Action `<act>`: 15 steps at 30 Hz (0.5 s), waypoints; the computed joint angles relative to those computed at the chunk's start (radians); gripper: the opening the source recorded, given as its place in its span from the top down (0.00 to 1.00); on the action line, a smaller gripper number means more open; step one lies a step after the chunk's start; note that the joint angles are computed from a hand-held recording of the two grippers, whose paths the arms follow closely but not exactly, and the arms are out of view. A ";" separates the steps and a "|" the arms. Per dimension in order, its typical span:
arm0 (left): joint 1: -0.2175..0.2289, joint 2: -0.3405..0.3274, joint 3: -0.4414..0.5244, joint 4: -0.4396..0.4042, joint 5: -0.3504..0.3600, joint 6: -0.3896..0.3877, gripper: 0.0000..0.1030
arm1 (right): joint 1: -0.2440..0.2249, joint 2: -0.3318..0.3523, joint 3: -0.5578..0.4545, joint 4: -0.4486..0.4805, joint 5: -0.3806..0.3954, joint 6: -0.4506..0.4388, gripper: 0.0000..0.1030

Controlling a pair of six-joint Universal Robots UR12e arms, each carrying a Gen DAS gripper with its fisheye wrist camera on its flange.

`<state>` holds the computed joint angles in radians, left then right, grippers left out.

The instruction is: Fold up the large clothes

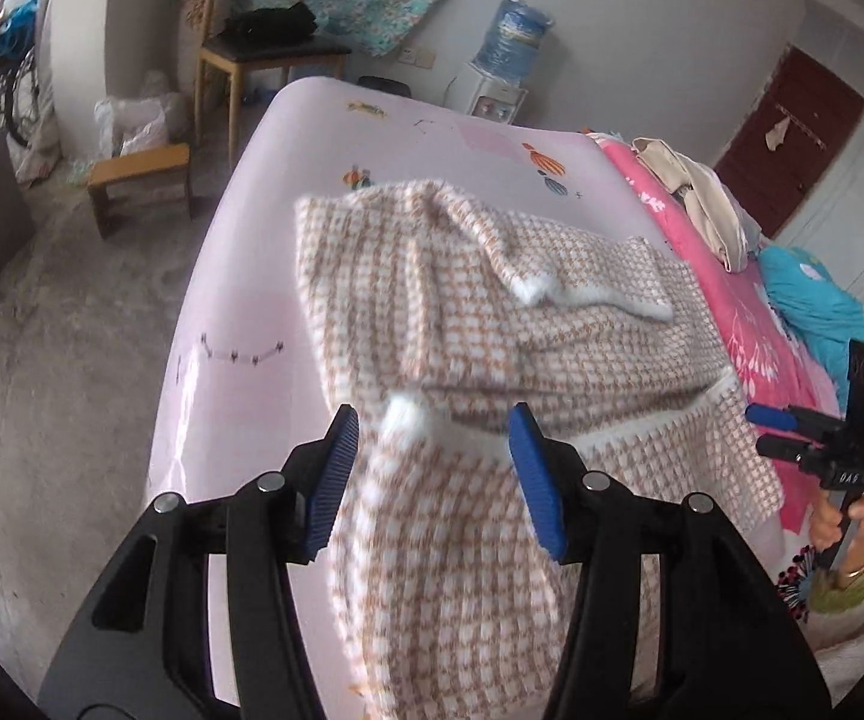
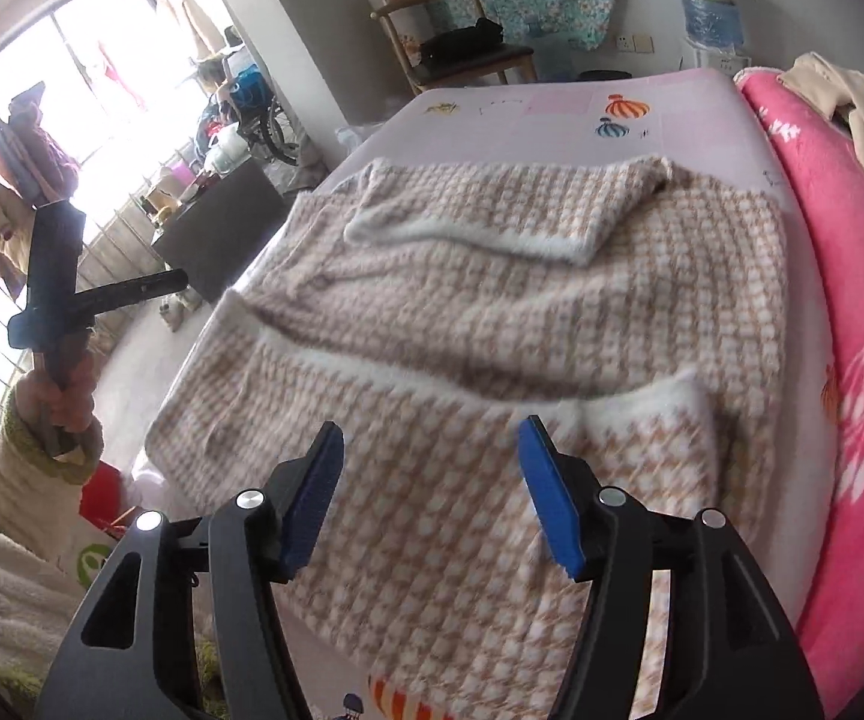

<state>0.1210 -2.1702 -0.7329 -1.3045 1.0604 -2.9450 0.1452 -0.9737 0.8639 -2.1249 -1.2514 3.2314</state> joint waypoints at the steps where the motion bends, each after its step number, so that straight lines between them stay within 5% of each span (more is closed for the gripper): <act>1: 0.005 0.017 -0.037 0.009 -0.012 -0.016 0.52 | 0.003 -0.011 0.029 -0.011 0.003 0.012 0.42; 8: 0.004 0.056 -0.157 0.081 0.038 -0.088 0.52 | 0.028 -0.008 0.077 0.004 -0.049 0.032 0.40; 15: 0.019 0.066 -0.182 0.086 -0.088 -0.047 0.52 | 0.033 -0.009 0.088 -0.019 -0.059 0.019 0.34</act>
<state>0.1397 -2.1037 -0.9147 -1.2185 0.9720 -2.9916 0.1784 -0.9831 0.9516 -2.1442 -1.3101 3.2501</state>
